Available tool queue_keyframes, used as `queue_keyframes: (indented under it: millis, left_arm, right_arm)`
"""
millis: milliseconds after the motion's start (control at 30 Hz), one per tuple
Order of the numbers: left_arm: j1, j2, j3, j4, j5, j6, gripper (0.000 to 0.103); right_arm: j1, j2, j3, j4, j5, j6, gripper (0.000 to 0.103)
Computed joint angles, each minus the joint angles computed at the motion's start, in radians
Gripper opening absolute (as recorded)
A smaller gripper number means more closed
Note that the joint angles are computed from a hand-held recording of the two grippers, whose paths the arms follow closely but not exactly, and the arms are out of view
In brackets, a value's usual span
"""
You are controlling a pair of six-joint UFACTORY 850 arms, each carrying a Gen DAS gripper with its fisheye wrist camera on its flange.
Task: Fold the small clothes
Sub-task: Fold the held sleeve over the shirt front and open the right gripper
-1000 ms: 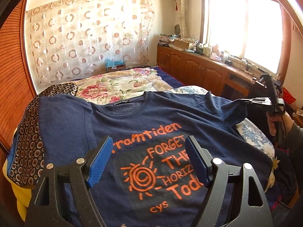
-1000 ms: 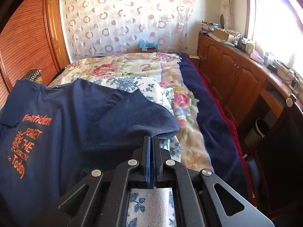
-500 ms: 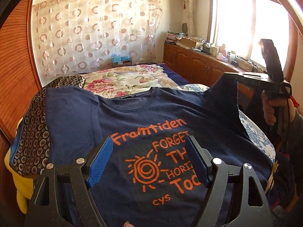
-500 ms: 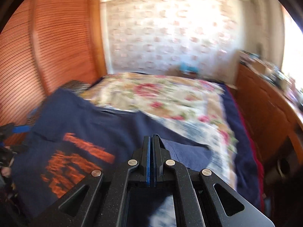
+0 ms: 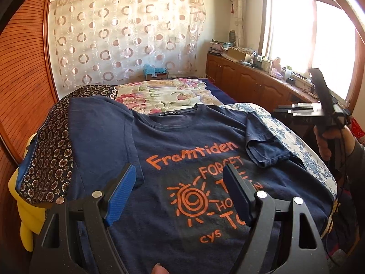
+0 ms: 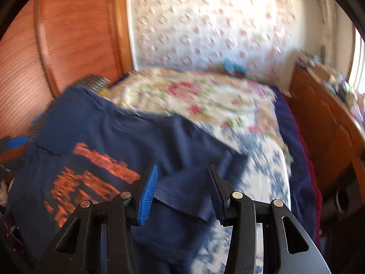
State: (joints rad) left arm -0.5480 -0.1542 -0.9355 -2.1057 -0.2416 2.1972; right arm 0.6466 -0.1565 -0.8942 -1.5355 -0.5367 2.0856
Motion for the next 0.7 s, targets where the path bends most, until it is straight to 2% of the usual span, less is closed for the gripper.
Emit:
queue_keyframes:
  millis: [100, 167, 233, 300, 400, 467, 700]
  left_arm:
    - [-0.001, -0.003, 0.001, -0.027, 0.007, 0.027, 0.079]
    - [0.002, -0.003, 0.007, -0.014, -0.003, 0.013, 0.079]
    - [-0.001, -0.009, 0.007, -0.009, 0.002, 0.008, 0.079]
    - [-0.003, -0.013, 0.006, -0.017, 0.012, 0.019, 0.079]
    - [-0.003, -0.018, 0.005, -0.011, 0.013, 0.013, 0.079]
    - [-0.002, -0.019, 0.005, -0.008, 0.011, 0.008, 0.079]
    - [0.009, -0.019, 0.008, -0.024, 0.016, 0.020, 0.079]
  right_arm:
    - [-0.045, -0.019, 0.014, 0.030, 0.055, 0.007, 0.046]
    - [-0.065, -0.042, 0.006, 0.032, 0.093, 0.008, 0.038]
    - [-0.089, -0.079, -0.030, 0.072, 0.119, -0.044, 0.038]
    - [-0.110, -0.092, -0.044, 0.103, 0.151, -0.087, 0.033]
    - [-0.110, -0.127, -0.078, 0.126, 0.154, -0.133, 0.010]
    - [-0.098, -0.140, -0.102, 0.126, 0.126, -0.157, 0.005]
    - [-0.098, -0.197, -0.219, 0.071, 0.140, -0.173, 0.003]
